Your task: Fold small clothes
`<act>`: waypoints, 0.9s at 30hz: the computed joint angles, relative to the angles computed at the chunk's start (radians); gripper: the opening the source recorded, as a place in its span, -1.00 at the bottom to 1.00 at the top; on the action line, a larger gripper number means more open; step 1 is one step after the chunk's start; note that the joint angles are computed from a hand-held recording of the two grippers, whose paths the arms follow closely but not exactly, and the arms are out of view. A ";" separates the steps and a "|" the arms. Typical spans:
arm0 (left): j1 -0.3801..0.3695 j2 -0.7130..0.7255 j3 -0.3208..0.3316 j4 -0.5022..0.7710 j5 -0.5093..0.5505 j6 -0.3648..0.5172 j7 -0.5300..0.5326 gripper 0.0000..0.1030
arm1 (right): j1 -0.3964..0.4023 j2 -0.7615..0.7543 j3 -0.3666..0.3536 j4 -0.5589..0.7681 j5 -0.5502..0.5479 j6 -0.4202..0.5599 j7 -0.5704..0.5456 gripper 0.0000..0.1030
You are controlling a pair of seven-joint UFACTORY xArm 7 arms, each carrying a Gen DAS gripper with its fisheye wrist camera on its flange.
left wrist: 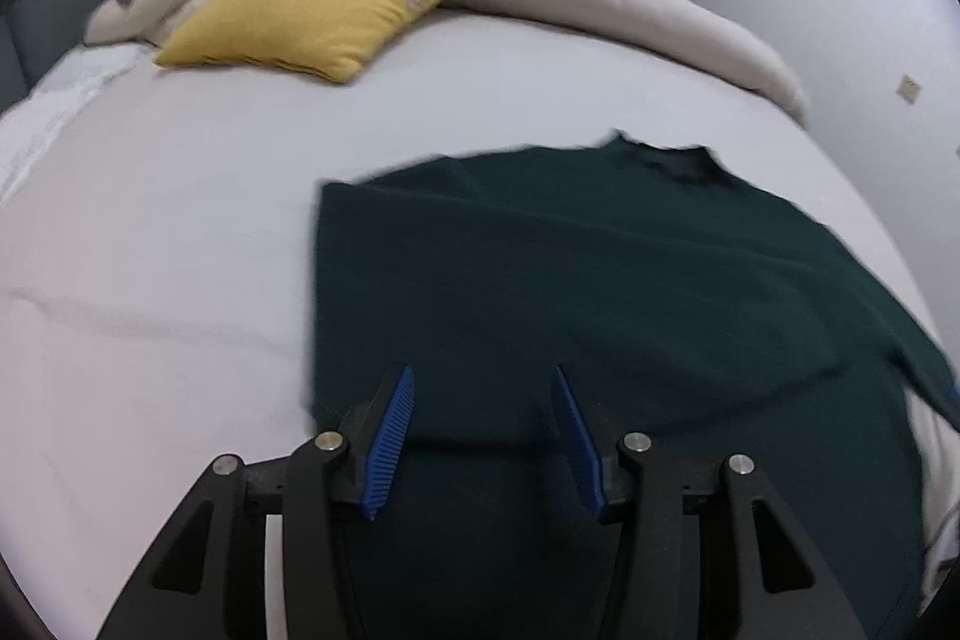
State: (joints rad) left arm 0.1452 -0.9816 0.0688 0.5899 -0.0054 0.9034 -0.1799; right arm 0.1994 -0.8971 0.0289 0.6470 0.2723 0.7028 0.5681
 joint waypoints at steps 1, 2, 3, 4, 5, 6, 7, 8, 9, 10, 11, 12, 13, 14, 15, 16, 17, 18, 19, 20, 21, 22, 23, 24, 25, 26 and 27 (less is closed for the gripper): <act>-0.022 -0.014 0.005 -0.001 -0.031 0.017 -0.008 -0.01 | -0.044 -0.080 -0.044 -0.045 -0.004 0.037 0.018 0.49; -0.044 -0.028 0.009 -0.003 -0.068 0.040 -0.025 -0.01 | -0.096 -0.146 -0.092 -0.075 -0.016 0.088 0.030 0.46; -0.062 -0.041 0.008 -0.008 -0.099 0.056 -0.044 -0.01 | -0.153 -0.204 -0.130 -0.099 -0.029 0.143 0.046 0.46; -0.072 -0.050 0.003 -0.012 -0.115 0.062 -0.056 -0.01 | -0.198 -0.248 -0.167 -0.118 -0.037 0.181 0.051 0.39; -0.091 -0.060 -0.006 -0.018 -0.140 0.074 -0.076 -0.01 | -0.230 -0.303 -0.224 -0.149 -0.028 0.197 0.042 0.05; -0.104 -0.069 -0.009 -0.024 -0.157 0.079 -0.088 -0.01 | -0.246 -0.326 -0.252 -0.161 -0.015 0.209 0.032 -0.07; -0.118 -0.073 -0.013 -0.029 -0.174 0.081 -0.102 -0.01 | -0.269 -0.350 -0.290 -0.169 -0.007 0.238 0.023 -0.20; -0.132 -0.072 -0.019 -0.032 -0.192 0.085 -0.120 -0.01 | -0.281 -0.359 -0.307 -0.172 0.004 0.245 0.011 -0.21; -0.141 -0.069 -0.020 -0.030 -0.199 0.087 -0.128 -0.01 | -0.289 -0.359 -0.312 -0.173 0.015 0.245 0.002 -0.21; -0.154 -0.068 -0.027 -0.031 -0.211 0.088 -0.139 -0.01 | -0.297 -0.352 -0.306 -0.172 0.021 0.241 -0.003 -0.21; -0.167 -0.067 -0.035 -0.030 -0.219 0.086 -0.149 -0.01 | -0.305 -0.344 -0.298 -0.172 0.026 0.232 -0.006 -0.21; -0.178 -0.067 -0.043 -0.028 -0.223 0.083 -0.155 -0.01 | -0.307 -0.323 -0.283 -0.172 0.034 0.203 -0.008 -0.21; -0.187 -0.063 -0.044 -0.024 -0.223 0.081 -0.156 -0.01 | -0.313 -0.320 -0.271 -0.179 0.041 0.187 -0.005 -0.21; -0.193 -0.063 -0.046 -0.021 -0.223 0.082 -0.160 -0.01 | -0.316 -0.299 -0.259 -0.180 0.050 0.161 0.005 -0.21; -0.198 -0.064 -0.048 -0.019 -0.223 0.084 -0.166 0.00 | -0.318 -0.280 -0.253 -0.178 0.057 0.140 0.013 -0.21; -0.199 -0.067 -0.047 -0.019 -0.222 0.084 -0.171 0.03 | -0.317 -0.267 -0.241 -0.180 0.062 0.115 0.018 -0.21; -0.199 -0.067 -0.040 -0.018 -0.218 0.086 -0.169 0.04 | -0.316 -0.254 -0.230 -0.180 0.059 0.096 0.017 -0.24; -0.198 -0.067 -0.036 -0.017 -0.215 0.088 -0.170 0.04 | -0.313 -0.238 -0.222 -0.176 0.051 0.085 0.010 -0.25; -0.197 -0.068 -0.031 -0.018 -0.214 0.090 -0.170 0.04 | -0.304 -0.192 -0.219 -0.152 0.044 0.067 0.004 -0.41; -0.197 -0.076 -0.034 -0.025 -0.217 0.090 -0.178 0.04 | -0.305 -0.166 -0.217 -0.137 0.034 0.074 0.002 -0.65; -0.195 -0.082 -0.027 -0.029 -0.217 0.092 -0.178 0.04 | -0.307 -0.149 -0.217 -0.120 0.024 0.089 0.000 -0.75; -0.192 -0.087 -0.021 -0.033 -0.217 0.091 -0.178 0.04 | -0.314 -0.140 -0.204 -0.106 0.015 0.099 0.007 -0.84; -0.190 -0.097 -0.018 -0.038 -0.218 0.091 -0.181 0.04 | -0.319 -0.131 -0.195 -0.089 0.002 0.104 0.006 -0.85; -0.187 -0.106 -0.017 -0.043 -0.220 0.090 -0.185 0.04 | -0.314 -0.105 -0.196 -0.063 -0.007 0.096 -0.005 -0.85; -0.184 -0.114 -0.007 -0.045 -0.220 0.096 -0.184 0.04 | -0.310 -0.100 -0.166 -0.043 -0.021 0.097 -0.004 -0.85; -0.180 -0.119 -0.001 -0.048 -0.222 0.094 -0.184 0.04 | -0.293 -0.092 -0.134 -0.018 -0.034 0.097 -0.010 -0.86; -0.176 -0.126 0.009 -0.053 -0.225 0.090 -0.183 0.04 | -0.267 -0.079 -0.117 0.015 -0.050 0.107 -0.034 -0.86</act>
State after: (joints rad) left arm -0.0307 -1.1078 0.0777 0.5371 -0.2300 0.9929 -0.3632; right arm -0.0673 -0.9760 -0.0884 0.6620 0.2223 0.8102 0.5338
